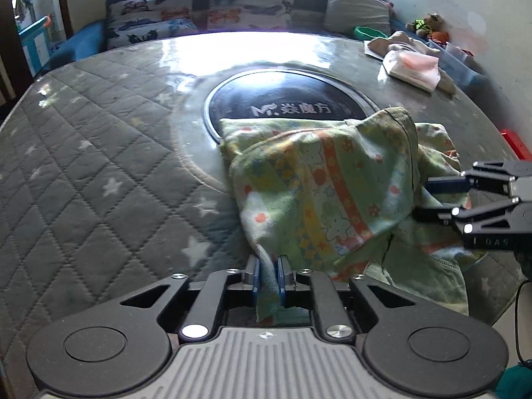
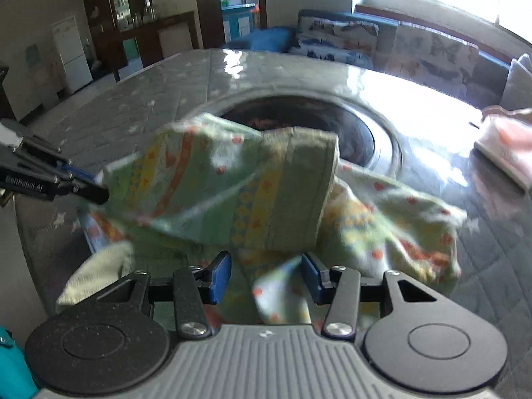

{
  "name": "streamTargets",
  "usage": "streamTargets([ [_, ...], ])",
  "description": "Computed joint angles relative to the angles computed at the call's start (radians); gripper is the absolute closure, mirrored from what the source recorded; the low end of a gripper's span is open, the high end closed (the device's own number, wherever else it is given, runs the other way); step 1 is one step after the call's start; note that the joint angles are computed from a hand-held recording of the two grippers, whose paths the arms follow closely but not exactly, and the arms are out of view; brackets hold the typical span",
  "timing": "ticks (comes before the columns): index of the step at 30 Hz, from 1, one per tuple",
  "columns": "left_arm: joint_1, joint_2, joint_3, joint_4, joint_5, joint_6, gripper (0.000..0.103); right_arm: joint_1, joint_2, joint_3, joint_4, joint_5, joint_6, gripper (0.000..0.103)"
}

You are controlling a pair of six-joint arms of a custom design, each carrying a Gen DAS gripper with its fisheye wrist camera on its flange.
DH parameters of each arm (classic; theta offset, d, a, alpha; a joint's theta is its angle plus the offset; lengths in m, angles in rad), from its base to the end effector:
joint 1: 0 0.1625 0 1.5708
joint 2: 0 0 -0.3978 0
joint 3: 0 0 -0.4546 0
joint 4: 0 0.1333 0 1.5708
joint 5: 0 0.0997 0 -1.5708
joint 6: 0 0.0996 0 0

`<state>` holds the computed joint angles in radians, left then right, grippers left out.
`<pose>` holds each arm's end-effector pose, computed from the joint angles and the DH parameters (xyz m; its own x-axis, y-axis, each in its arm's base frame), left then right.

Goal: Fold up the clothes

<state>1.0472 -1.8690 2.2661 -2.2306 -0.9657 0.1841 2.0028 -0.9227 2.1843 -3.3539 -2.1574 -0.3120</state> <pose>-0.0454 -0.4586 0.3137 -0.6844 0.4316 -0.5876 0.6186 0.7703 -0.1547 0.2829 -0.4270 0.0243 -0.7182 -0.3352 0.6097 -0.6131 0.7192 -0.3268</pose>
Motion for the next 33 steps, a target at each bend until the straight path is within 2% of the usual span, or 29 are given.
streamTargets([
  [2, -0.015, -0.019, 0.012, -0.016, 0.007, 0.014, 0.081, 0.004, -0.003, -0.003, -0.013, 0.007, 0.000, 0.056],
  [7, -0.049, -0.043, 0.039, -0.072, -0.038, 0.061, 0.064, 0.001, -0.005, -0.025, -0.021, -0.007, 0.021, 0.056],
  [10, -0.066, -0.023, 0.049, -0.092, -0.081, 0.088, 0.063, -0.032, -0.018, -0.038, -0.005, 0.025, 0.045, 0.056],
  [13, -0.081, 0.009, 0.059, -0.116, -0.118, 0.112, 0.063, -0.067, -0.032, -0.054, 0.049, 0.089, 0.090, 0.056],
  [17, -0.097, 0.041, 0.082, -0.181, -0.156, 0.154, 0.063, -0.093, -0.043, -0.070, 0.095, 0.168, 0.119, 0.066],
  [18, -0.098, 0.052, 0.086, -0.200, -0.165, 0.163, 0.062, -0.100, -0.059, -0.065, 0.109, 0.211, 0.127, 0.068],
  [22, -0.103, 0.097, 0.104, -0.283, -0.155, 0.178, 0.061, -0.116, -0.103, -0.056, 0.148, 0.342, 0.147, 0.081],
  [26, -0.118, 0.134, 0.124, -0.366, -0.139, 0.193, 0.060, -0.129, -0.119, -0.068, 0.191, 0.443, 0.184, 0.083],
  [29, -0.113, 0.157, 0.126, -0.411, -0.136, 0.176, 0.060, -0.132, -0.115, -0.081, 0.208, 0.474, 0.194, 0.084],
  [33, -0.088, 0.186, 0.101, -0.420, -0.142, 0.100, 0.060, -0.133, -0.103, -0.095, 0.219, 0.502, 0.201, 0.084],
])
